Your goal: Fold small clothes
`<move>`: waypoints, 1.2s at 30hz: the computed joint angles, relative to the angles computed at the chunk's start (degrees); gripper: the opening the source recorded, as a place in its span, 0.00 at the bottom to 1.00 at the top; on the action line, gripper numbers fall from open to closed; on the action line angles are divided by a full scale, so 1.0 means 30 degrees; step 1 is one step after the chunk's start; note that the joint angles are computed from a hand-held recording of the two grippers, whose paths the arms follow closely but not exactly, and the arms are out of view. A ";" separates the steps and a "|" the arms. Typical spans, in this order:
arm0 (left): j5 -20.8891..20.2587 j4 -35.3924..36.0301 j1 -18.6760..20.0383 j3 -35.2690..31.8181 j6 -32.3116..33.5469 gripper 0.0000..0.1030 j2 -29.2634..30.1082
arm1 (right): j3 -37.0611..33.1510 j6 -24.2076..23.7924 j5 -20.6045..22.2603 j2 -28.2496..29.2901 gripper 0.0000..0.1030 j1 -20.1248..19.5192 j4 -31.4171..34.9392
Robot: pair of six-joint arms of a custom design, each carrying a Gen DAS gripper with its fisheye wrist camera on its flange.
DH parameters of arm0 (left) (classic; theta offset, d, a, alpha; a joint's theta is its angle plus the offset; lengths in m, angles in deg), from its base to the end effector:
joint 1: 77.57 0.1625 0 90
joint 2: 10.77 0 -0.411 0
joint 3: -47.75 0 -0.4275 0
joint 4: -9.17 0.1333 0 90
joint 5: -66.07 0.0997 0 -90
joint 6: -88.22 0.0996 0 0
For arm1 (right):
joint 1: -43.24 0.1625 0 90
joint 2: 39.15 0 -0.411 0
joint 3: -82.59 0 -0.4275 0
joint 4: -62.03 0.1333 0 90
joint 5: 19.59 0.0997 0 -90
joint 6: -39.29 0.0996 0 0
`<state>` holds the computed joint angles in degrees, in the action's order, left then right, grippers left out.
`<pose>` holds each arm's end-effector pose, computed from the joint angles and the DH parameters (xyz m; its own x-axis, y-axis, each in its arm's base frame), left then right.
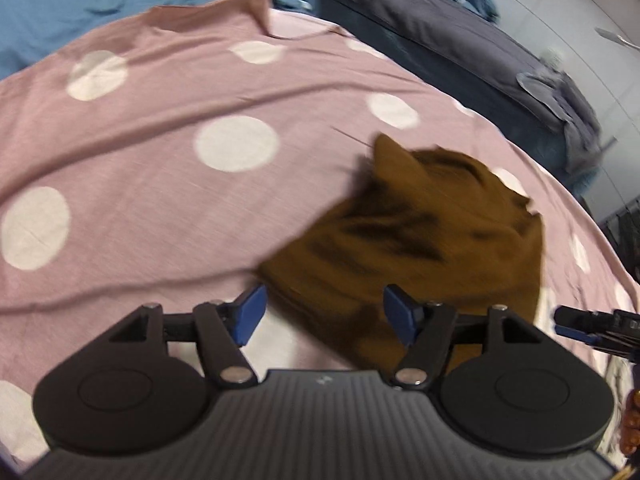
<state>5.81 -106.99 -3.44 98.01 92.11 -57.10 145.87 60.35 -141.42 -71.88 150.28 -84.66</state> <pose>-0.0527 -0.8534 0.3882 -0.8673 0.1172 -0.4838 0.3127 0.8845 -0.3463 0.3236 -0.7801 0.1354 -0.9161 0.2834 0.2835 0.0709 0.8106 -0.5813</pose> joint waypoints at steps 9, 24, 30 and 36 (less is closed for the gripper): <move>-0.0991 0.0745 0.0074 0.1341 -0.1716 0.72 -0.0577 | 0.2623 0.2121 0.2351 -0.0999 0.82 -0.0392 -0.2897; -0.6116 -0.1669 0.1879 0.0017 -0.3660 0.74 0.0743 | 0.2081 0.2825 0.4585 0.0324 0.83 -0.1282 -0.6675; -0.7365 -0.0830 0.2161 -0.2381 -0.4717 0.21 0.2554 | -0.0141 0.2711 0.5161 0.1831 0.82 -0.1688 -0.6426; -0.7758 -0.0046 0.2032 -0.3096 -0.5040 0.17 0.3015 | -0.0958 0.3438 0.4372 0.2167 0.32 -0.1509 -0.5781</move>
